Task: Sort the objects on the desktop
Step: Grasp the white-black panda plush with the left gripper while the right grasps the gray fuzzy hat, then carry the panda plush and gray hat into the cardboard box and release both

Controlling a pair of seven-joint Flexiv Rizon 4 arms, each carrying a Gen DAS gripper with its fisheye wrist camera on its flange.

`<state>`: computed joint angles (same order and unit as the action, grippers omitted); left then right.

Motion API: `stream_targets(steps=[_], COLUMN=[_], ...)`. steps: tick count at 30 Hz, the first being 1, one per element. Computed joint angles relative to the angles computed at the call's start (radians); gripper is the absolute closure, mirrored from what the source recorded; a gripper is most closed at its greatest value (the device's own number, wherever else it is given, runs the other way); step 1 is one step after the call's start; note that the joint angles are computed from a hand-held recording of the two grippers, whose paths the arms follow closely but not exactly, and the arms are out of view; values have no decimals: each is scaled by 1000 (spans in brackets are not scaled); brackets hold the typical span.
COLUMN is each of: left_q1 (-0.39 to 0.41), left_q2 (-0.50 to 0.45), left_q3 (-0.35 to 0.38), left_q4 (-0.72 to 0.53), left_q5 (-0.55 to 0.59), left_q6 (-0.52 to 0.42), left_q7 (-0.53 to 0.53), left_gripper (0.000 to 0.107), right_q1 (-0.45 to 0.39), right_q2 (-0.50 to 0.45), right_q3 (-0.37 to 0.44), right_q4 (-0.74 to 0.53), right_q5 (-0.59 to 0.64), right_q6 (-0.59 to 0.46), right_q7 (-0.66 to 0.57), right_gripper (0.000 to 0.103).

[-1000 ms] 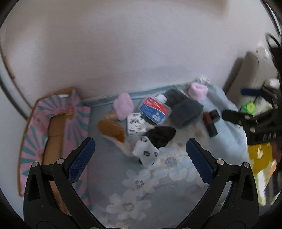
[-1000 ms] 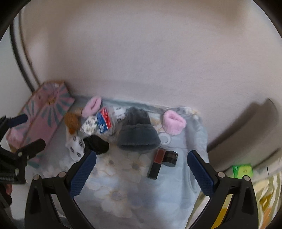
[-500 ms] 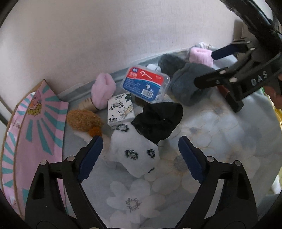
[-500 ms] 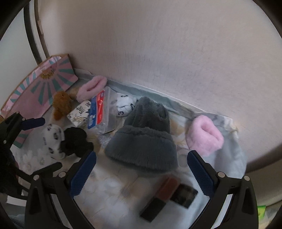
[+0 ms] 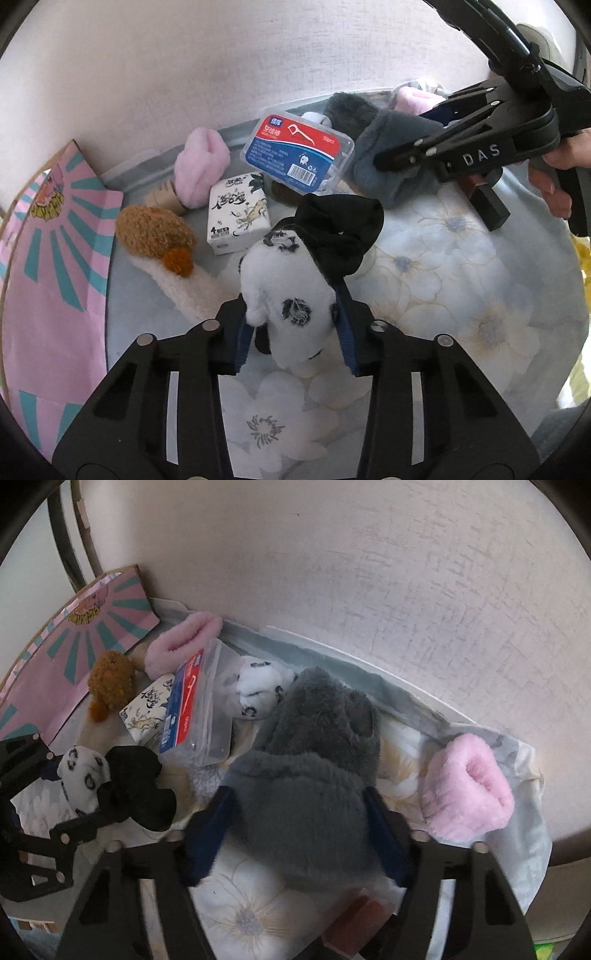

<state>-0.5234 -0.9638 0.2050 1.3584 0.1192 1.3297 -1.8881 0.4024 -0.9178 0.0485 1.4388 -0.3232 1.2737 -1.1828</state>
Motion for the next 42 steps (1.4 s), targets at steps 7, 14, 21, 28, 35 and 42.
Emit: stream_targets(steps=[7, 14, 21, 28, 35, 42], left_q1=[11, -4, 48, 108, 141, 194], left_q2=[40, 109, 209, 340, 433, 505], left_q3=[-27, -15, -70, -101, -71, -48], left_q4=[36, 55, 84, 164, 217, 274], left_q5=[-9, 15, 8, 18, 65, 128], left_q6=[-5, -66, -139, -146, -160, -183], left_q7=[14, 8, 14, 23, -19, -79], left_gripper=[74, 74, 74, 74, 74, 74], right_q1=[-12, -17, -20, -32, 4, 88], right_q2=[26, 90, 199, 252, 219, 80], right_q3=[14, 26, 48, 109, 154, 154], right_q4=[3, 38, 84, 38, -108, -394], right_q5=[16, 37, 40, 79, 121, 130], right_q6=[-39, -57, -110, -180, -240, -337], right_q7=[-1, 29, 27, -44, -161, -241], right_gripper=[79, 80, 83, 84, 84, 84])
